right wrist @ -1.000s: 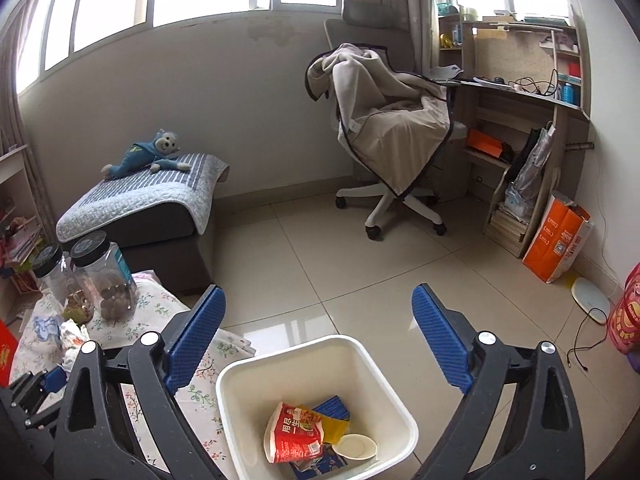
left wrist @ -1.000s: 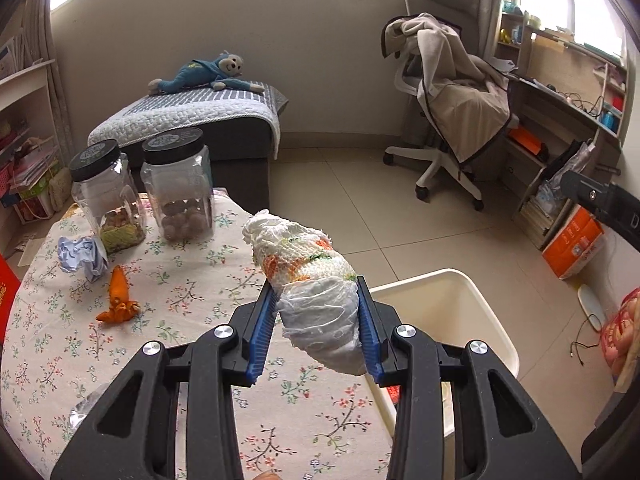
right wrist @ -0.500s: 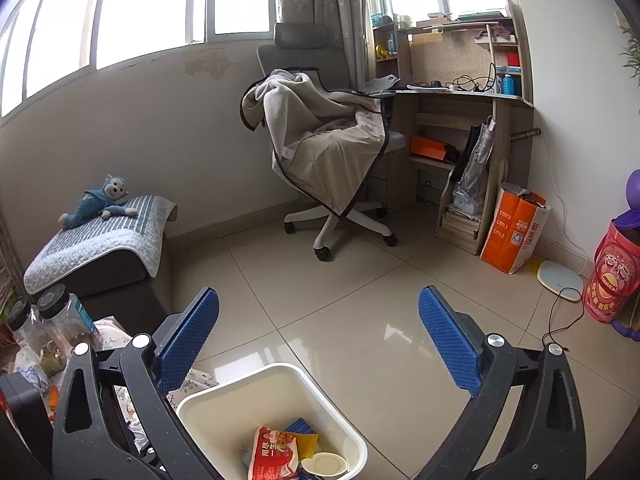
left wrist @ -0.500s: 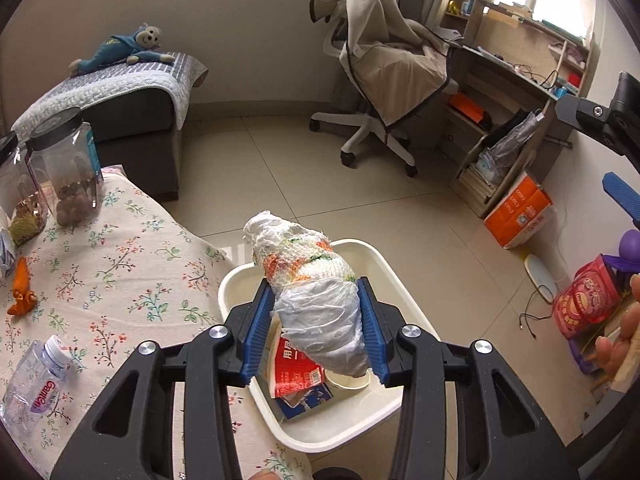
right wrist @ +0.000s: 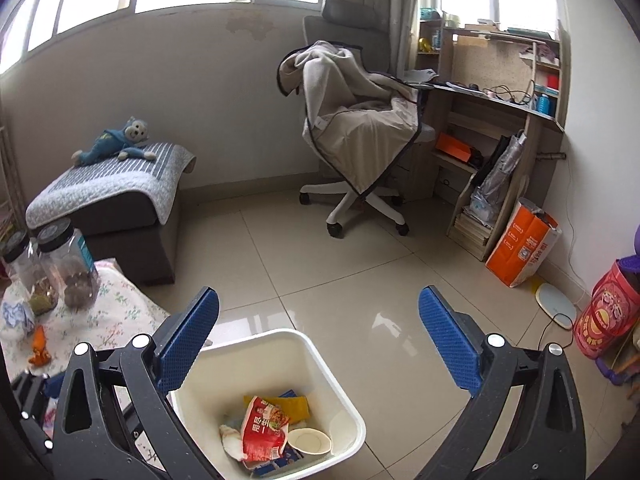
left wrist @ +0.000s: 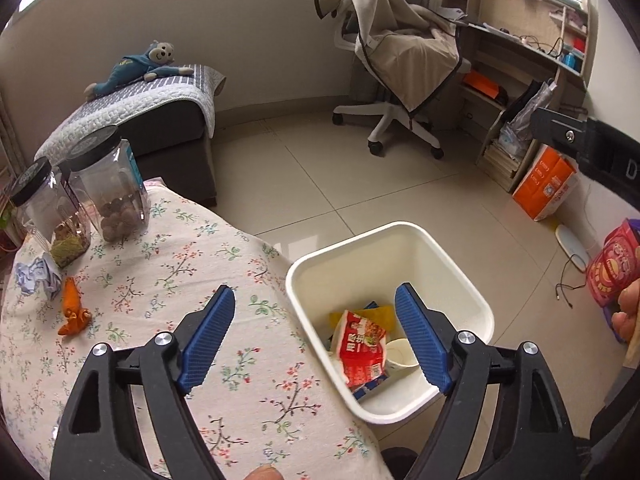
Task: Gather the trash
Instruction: 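Grasp the clear Ganten water bottle with the left tool while the right tool grasps an orange peel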
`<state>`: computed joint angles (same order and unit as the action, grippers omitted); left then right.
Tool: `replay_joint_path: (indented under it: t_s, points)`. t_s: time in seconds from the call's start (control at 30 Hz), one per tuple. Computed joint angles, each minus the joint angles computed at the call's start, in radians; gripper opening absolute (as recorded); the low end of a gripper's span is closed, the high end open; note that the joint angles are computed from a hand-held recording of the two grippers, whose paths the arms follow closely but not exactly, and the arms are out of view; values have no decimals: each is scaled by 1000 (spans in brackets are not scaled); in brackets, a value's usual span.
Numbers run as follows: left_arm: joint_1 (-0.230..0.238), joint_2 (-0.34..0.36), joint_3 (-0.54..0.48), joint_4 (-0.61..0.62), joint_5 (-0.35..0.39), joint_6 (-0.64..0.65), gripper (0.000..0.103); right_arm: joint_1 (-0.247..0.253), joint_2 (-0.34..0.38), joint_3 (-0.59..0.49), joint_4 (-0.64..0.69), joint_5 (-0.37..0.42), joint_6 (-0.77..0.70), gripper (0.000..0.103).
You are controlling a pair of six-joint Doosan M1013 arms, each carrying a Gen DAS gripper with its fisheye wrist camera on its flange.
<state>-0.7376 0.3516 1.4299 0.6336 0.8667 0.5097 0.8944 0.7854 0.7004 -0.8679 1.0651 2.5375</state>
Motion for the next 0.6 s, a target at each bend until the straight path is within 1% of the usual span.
replay_joint_path:
  t_s: [0.07,0.1,0.23,0.3,0.37,0.43,0.5,0.53,0.6]
  points:
    - [4,-15,19,13,34,34,82,6,17,-30,41,7,-77,96]
    - [8,-20,24,9,59,63,84,7,27,-47,62,13,-111,96]
    - [38,-17,26,-40,206,220,86,6,62,-120,155,41,-198,96]
    - [67,-17,30,-92,268,312,86,0,79,-156,230,52,-249,96]
    - [102,-9,27,-180,341,421,86,-3,101,-196,296,68,-299,96]
    - [134,-3,32,-242,401,487,86,-1,138,-264,342,105,-357,96]
    - [163,4,41,-314,443,538,85,4,175,-332,366,143,-405,96]
    - [174,5,50,-336,452,554,85,6,195,-369,379,162,-431,96]
    - [183,7,69,-351,466,568,85,9,247,-472,417,213,-484,96]
